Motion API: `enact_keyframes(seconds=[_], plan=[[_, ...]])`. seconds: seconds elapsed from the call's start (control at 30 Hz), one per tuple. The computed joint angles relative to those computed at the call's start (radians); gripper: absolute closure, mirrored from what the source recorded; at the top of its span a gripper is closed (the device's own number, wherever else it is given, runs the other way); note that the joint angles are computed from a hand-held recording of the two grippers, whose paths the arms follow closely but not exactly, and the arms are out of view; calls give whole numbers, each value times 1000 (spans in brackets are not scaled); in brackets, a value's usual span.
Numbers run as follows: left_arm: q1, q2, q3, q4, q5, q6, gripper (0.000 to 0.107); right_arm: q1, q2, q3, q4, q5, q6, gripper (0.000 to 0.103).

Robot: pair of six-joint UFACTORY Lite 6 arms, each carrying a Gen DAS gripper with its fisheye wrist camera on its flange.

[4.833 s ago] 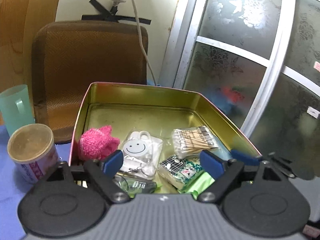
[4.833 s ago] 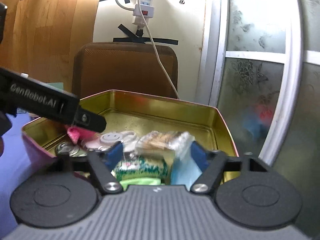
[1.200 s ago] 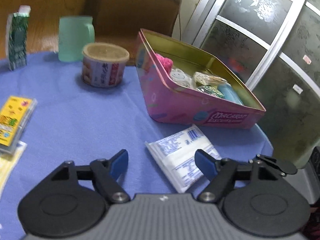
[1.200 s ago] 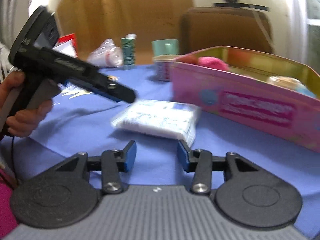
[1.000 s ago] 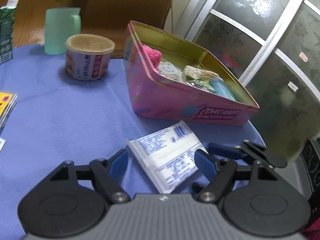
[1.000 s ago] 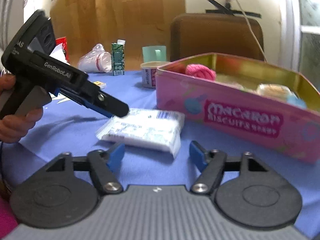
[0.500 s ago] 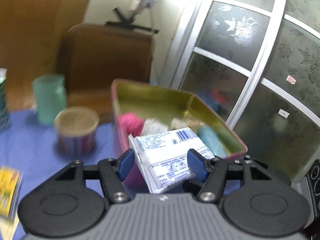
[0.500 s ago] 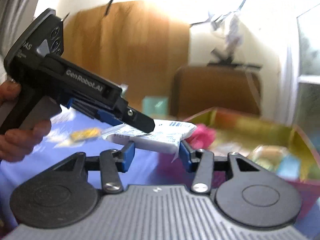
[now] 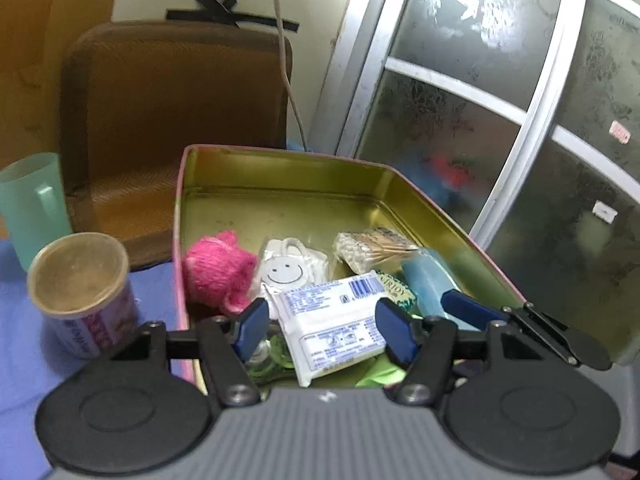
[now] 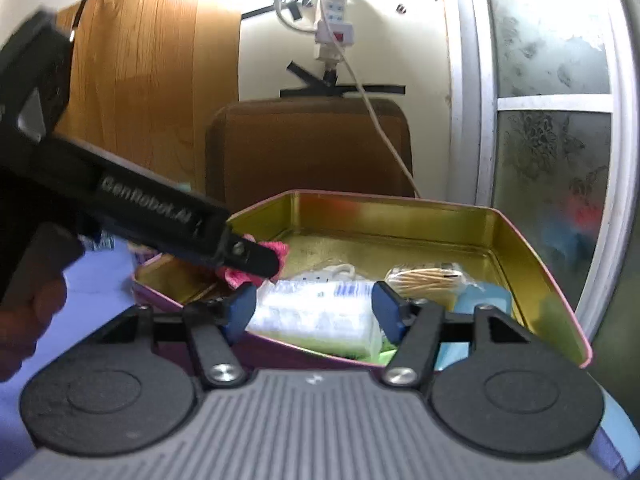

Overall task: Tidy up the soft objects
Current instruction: 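Carry the white packet into the pink tin and open the left gripper, then grasp the yellow card pack on the table with the right gripper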

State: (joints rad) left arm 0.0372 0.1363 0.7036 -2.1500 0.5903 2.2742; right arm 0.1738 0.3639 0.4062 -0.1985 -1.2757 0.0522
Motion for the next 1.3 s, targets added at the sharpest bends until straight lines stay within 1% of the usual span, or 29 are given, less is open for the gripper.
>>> enact_keyframes(seconds=[0.1, 0.17, 0.27, 0.33, 0.4, 0.43, 0.5, 0.6, 0.67, 0.73, 0.77, 0.83, 0.93, 0.97, 1.0, 1.03, 1.1, 1.13, 1.17, 1.2, 1.23, 1.27, 1.3], plan=[[85, -117, -119, 26, 66, 16, 41, 4, -15, -40, -8, -72, 29, 37], [177, -186, -189, 100, 124, -15, 39, 20, -20, -72, -11, -133, 59, 37], [414, -261, -307, 248, 258, -26, 34, 62, -27, -79, -55, -140, 89, 39], [605, -252, -349, 339, 330, 7, 34, 126, -45, -87, -74, -111, 70, 39], [793, -185, -343, 407, 373, 53, 34, 223, -57, -74, -56, -47, 43, 39], [862, -138, -322, 427, 377, 66, 33, 268, -53, -59, -47, -13, 33, 39], [969, -26, -251, 427, 347, 82, 33, 361, -25, 4, -23, 81, 28, 39], [1098, 93, -152, 355, 292, 146, 33, 463, 42, 168, -25, 294, 70, 38], [1155, 144, -105, 305, 282, 181, 33, 498, 106, 304, -71, 422, 148, 35], [1211, 200, -70, 267, 304, 219, 33, 537, 172, 431, -112, 514, 231, 31], [1229, 213, -60, 274, 308, 200, 33, 558, 200, 484, -123, 545, 256, 27], [1278, 269, -7, 347, 369, 113, 32, 601, 269, 611, -123, 625, 289, 19], [1303, 271, -18, 338, 406, 119, 30, 640, 379, 825, -168, 763, 384, 17], [1309, 274, -17, 340, 414, 119, 29, 652, 416, 889, -149, 804, 377, 15], [1322, 278, -21, 341, 425, 126, 28, 670, 456, 961, -96, 847, 328, 14], [1325, 283, -17, 341, 429, 124, 27, 688, 490, 1018, -11, 884, 238, 13], [1324, 293, -4, 348, 430, 111, 27, 717, 544, 1109, 165, 941, 42, 12], [1319, 298, 1, 349, 429, 107, 27, 720, 557, 1129, 210, 951, -11, 12], [1317, 299, 2, 352, 429, 106, 27, 719, 564, 1140, 221, 955, -23, 12], [1323, 297, -2, 359, 434, 110, 26, 712, 564, 1140, 197, 955, 1, 12], [1322, 299, -2, 359, 437, 114, 25, 706, 558, 1126, 178, 941, 14, 17], [1321, 295, -9, 357, 439, 119, 25, 701, 549, 1102, 168, 916, 18, 29], [1316, 299, -5, 355, 439, 123, 24, 693, 528, 1066, 147, 893, 28, 36]])
